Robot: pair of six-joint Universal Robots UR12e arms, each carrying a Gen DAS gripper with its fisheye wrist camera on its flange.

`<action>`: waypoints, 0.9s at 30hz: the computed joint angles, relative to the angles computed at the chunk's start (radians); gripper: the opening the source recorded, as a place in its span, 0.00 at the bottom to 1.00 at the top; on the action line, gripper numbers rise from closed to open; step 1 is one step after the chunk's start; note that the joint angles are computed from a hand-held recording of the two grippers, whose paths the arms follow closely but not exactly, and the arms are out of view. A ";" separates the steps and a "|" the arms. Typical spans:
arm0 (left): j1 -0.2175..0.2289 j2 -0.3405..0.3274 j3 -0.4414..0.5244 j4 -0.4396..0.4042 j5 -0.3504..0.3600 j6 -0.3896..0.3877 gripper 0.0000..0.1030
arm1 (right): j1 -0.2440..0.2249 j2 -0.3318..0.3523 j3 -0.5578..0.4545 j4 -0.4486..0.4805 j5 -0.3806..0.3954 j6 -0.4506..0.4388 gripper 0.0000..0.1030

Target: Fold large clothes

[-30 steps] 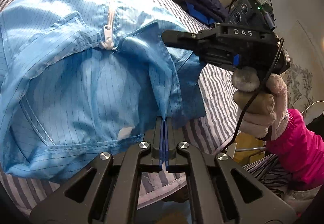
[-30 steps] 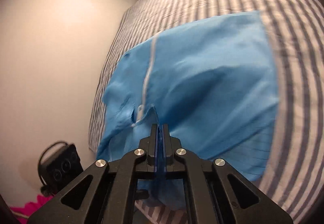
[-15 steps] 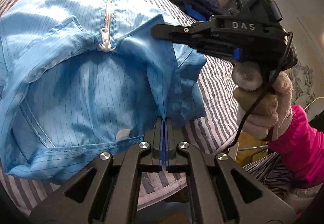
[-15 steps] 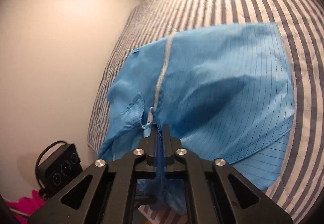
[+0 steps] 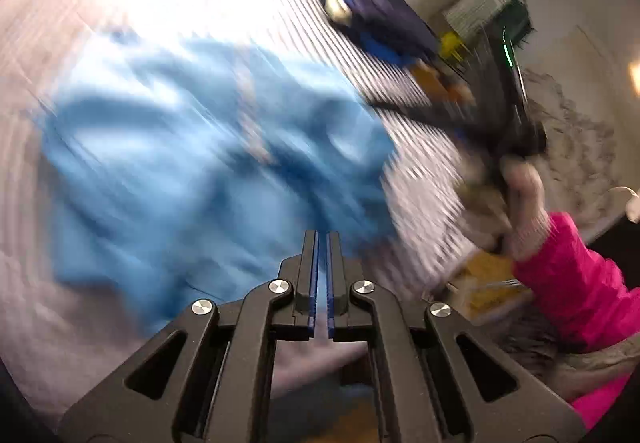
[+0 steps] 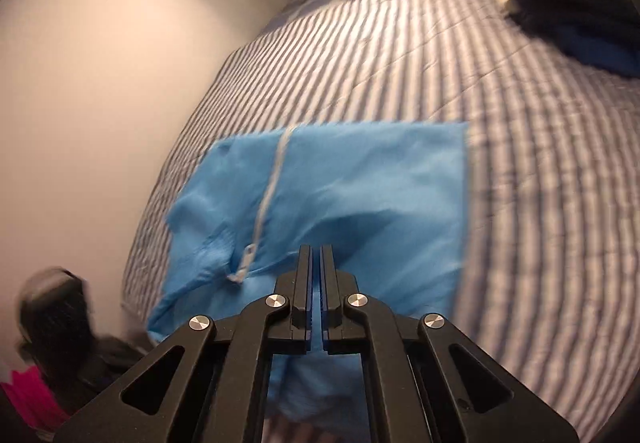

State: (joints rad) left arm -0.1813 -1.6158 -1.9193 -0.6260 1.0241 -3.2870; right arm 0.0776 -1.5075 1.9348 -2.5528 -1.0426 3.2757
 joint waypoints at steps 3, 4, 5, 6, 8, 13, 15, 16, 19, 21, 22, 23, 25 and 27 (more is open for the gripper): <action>0.045 -0.026 0.026 0.048 0.120 -0.098 0.02 | 0.001 -0.004 0.014 -0.012 -0.055 0.009 0.02; 0.050 -0.037 0.036 0.057 0.163 -0.112 0.02 | 0.004 -0.003 0.018 -0.012 -0.075 0.010 0.02; 0.060 -0.052 0.046 0.065 0.190 -0.127 0.02 | 0.005 -0.002 0.021 -0.012 -0.079 0.015 0.02; 0.069 -0.068 0.056 0.062 0.203 -0.138 0.02 | 0.005 -0.001 0.024 -0.008 -0.079 0.012 0.02; 0.072 -0.090 0.069 0.032 0.243 -0.129 0.02 | 0.009 0.001 0.026 0.011 -0.095 -0.007 0.02; 0.067 -0.105 0.057 -0.070 0.283 -0.036 0.02 | 0.035 0.006 0.029 0.121 -0.153 -0.085 0.02; 0.070 -0.097 0.066 -0.121 0.283 0.017 0.02 | 0.041 -0.003 0.019 0.165 -0.174 -0.147 0.02; 0.072 -0.095 0.073 -0.136 0.281 0.019 0.02 | 0.039 -0.007 0.015 0.182 -0.175 -0.159 0.02; 0.088 -0.072 0.072 -0.098 0.258 0.014 0.02 | 0.012 -0.029 0.016 0.173 -0.131 -0.136 0.02; 0.089 -0.075 0.080 -0.030 0.234 -0.002 0.02 | 0.003 -0.034 0.019 0.121 -0.125 -0.119 0.02; 0.083 -0.081 0.089 -0.017 0.230 -0.006 0.02 | 0.002 -0.035 0.022 0.093 -0.134 -0.110 0.02; 0.074 -0.095 0.107 -0.014 0.233 -0.001 0.02 | 0.002 -0.031 0.024 0.051 -0.139 -0.088 0.05; 0.062 -0.117 0.129 -0.017 0.240 0.014 0.02 | 0.002 -0.022 0.026 0.005 -0.132 -0.049 0.13; 0.056 -0.146 0.152 -0.037 0.239 -0.001 0.02 | 0.001 -0.013 0.027 -0.017 -0.120 -0.027 0.15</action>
State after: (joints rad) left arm -0.1255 -1.7619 -1.7669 -0.6628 1.2626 -3.2876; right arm 0.0790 -1.5201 1.9620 -2.5695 -1.1629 3.2486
